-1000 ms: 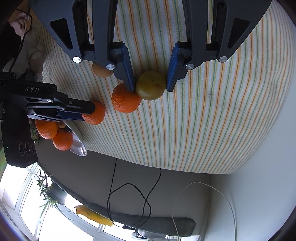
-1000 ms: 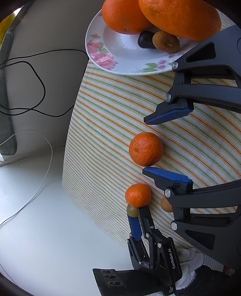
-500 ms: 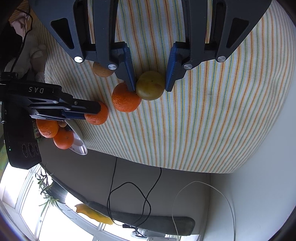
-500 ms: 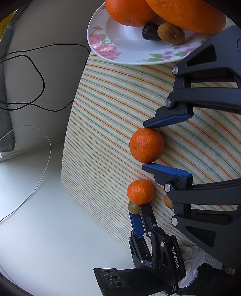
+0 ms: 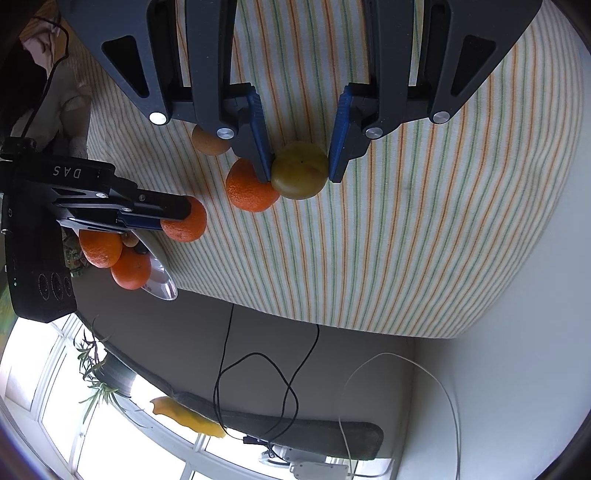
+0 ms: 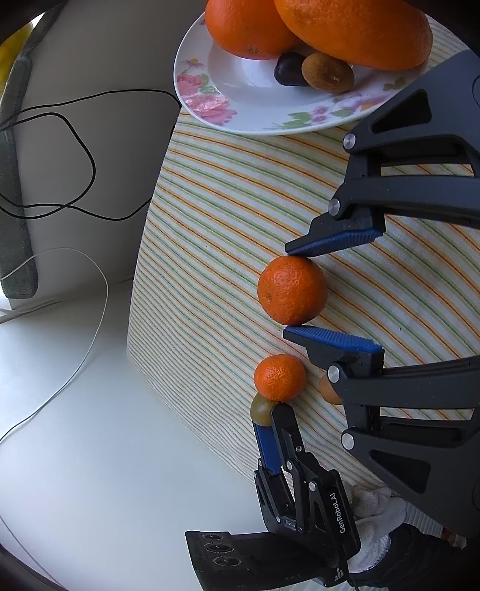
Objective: Organize fruits
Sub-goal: 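Lift and carry the green plum and tangerine with both grippers over the floral plate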
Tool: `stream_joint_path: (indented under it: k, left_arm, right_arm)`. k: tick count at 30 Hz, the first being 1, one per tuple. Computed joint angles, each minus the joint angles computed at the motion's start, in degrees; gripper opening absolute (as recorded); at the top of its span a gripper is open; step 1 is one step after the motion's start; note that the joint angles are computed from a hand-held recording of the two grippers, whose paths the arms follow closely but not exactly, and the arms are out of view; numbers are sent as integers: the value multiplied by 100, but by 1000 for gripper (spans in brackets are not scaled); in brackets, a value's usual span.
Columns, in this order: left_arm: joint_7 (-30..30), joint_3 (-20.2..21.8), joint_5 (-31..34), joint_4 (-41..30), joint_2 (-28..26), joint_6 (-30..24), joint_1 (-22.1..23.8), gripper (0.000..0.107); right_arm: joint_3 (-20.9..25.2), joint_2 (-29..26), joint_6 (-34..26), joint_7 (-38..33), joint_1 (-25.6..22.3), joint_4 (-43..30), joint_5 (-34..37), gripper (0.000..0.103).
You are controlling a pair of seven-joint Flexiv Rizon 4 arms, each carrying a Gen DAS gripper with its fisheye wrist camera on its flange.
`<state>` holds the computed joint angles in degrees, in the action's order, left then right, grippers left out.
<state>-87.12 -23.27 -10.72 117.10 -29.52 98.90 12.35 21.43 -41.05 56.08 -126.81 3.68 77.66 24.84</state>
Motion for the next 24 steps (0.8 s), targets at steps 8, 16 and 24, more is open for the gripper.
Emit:
stream_joint_path:
  k: [8, 16, 24]
  left_arm:
    - [-129, 0, 42, 75, 95, 110, 9, 30]
    - [-365, -108, 166, 227, 181, 272, 162, 30]
    - [-504, 104, 291, 208, 367, 290, 20, 30]
  right_arm:
    - [74, 159, 18, -156, -126, 140, 197, 40]
    - [55, 290, 47, -326, -187, 274, 343, 40]
    - [103, 443, 79, -479, -292, 349, 565, 40]
